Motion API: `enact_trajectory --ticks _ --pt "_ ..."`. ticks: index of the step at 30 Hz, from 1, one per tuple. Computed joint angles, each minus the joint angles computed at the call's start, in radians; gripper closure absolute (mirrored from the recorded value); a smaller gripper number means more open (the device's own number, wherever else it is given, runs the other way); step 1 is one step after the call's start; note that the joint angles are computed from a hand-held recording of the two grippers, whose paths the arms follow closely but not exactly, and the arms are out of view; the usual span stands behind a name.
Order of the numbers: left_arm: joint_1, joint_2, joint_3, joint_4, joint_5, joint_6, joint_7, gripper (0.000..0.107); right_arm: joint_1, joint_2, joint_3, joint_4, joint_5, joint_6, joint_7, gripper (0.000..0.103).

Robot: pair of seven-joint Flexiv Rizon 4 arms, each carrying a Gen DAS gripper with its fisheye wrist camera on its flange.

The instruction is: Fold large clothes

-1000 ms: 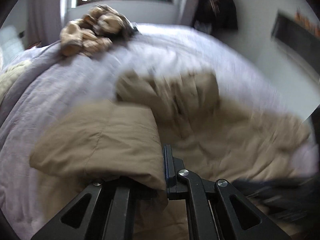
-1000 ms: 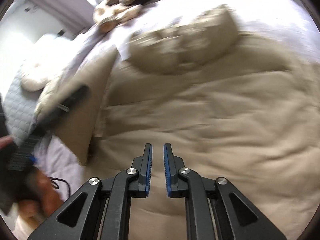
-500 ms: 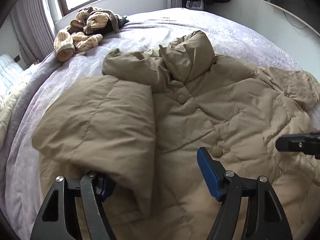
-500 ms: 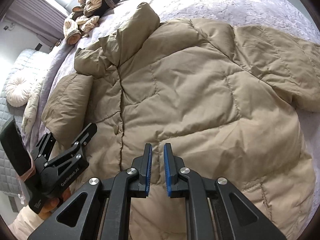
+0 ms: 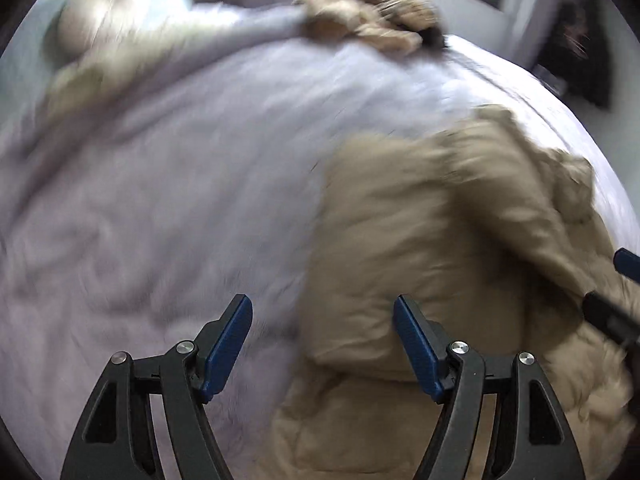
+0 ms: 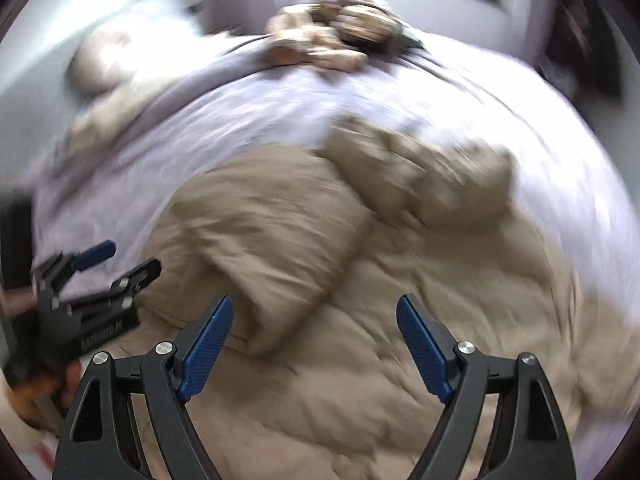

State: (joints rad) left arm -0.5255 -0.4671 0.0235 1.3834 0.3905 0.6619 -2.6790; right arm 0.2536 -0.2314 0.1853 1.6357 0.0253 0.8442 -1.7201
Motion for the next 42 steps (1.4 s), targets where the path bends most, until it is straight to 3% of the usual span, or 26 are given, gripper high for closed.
enact_trajectory --ticks 3,6,7,8,9,11,14,17,20,23,27,29,34,38,42 --pt "-0.001 -0.017 -0.002 0.005 0.002 0.009 0.007 0.032 0.07 -0.037 -0.016 0.058 -0.179 0.115 0.005 0.017" --pt "-0.018 -0.044 0.003 -0.034 0.029 -0.022 0.04 0.032 0.132 -0.076 -0.091 0.117 -0.415 0.227 0.126 0.019" --pt "-0.02 -0.041 0.004 -0.031 0.027 -0.024 0.044 0.032 0.142 -0.081 -0.114 0.129 -0.477 0.253 0.18 0.038" --pt "-0.02 -0.038 0.005 -0.028 0.026 -0.026 0.047 0.032 0.137 -0.089 -0.12 0.125 -0.494 0.266 0.211 0.088" --pt "-0.019 -0.039 0.005 -0.028 0.024 -0.025 0.05 0.032 0.117 -0.097 -0.11 0.1 -0.455 0.254 0.24 0.098" --pt "-0.022 -0.038 0.005 -0.029 0.022 -0.026 0.054 0.032 0.078 -0.093 -0.092 0.069 -0.363 0.236 0.316 0.097" --pt "-0.015 -0.029 0.001 -0.009 0.015 -0.004 0.07 0.032 -0.024 -0.086 -0.047 0.003 -0.113 0.147 0.409 0.097" --pt "-0.018 -0.041 0.001 -0.028 0.013 -0.027 0.089 0.032 -0.141 -0.108 -0.007 -0.084 0.17 -0.035 0.451 0.096" --pt "-0.023 -0.045 0.0 -0.064 0.013 -0.08 0.123 0.032 -0.201 -0.112 -0.009 -0.117 0.305 -0.16 0.483 0.082" --pt "-0.035 -0.025 0.02 -0.089 0.06 -0.086 0.119 0.032 -0.215 -0.073 -0.034 -0.081 0.319 -0.166 0.517 0.079" --pt "-0.015 -0.034 0.045 -0.163 0.111 -0.101 0.095 0.032 -0.188 -0.009 -0.068 -0.018 0.207 -0.098 0.559 0.079" --pt "0.01 -0.066 0.043 -0.208 0.089 -0.126 0.096 0.032 -0.188 -0.001 -0.069 -0.028 0.185 -0.069 0.514 0.08" --pt "0.034 -0.178 0.031 -0.316 0.013 -0.205 0.161 0.032 -0.166 -0.047 -0.043 -0.098 0.145 -0.103 0.294 0.08" --pt "0.003 -0.237 0.051 -0.384 0.018 -0.281 0.204 0.032 -0.143 -0.097 -0.064 -0.09 0.081 -0.182 0.302 0.082" --pt "-0.025 -0.268 0.074 -0.431 0.047 -0.337 0.241 0.021 -0.16 -0.115 -0.072 -0.067 0.079 -0.136 0.307 0.085"
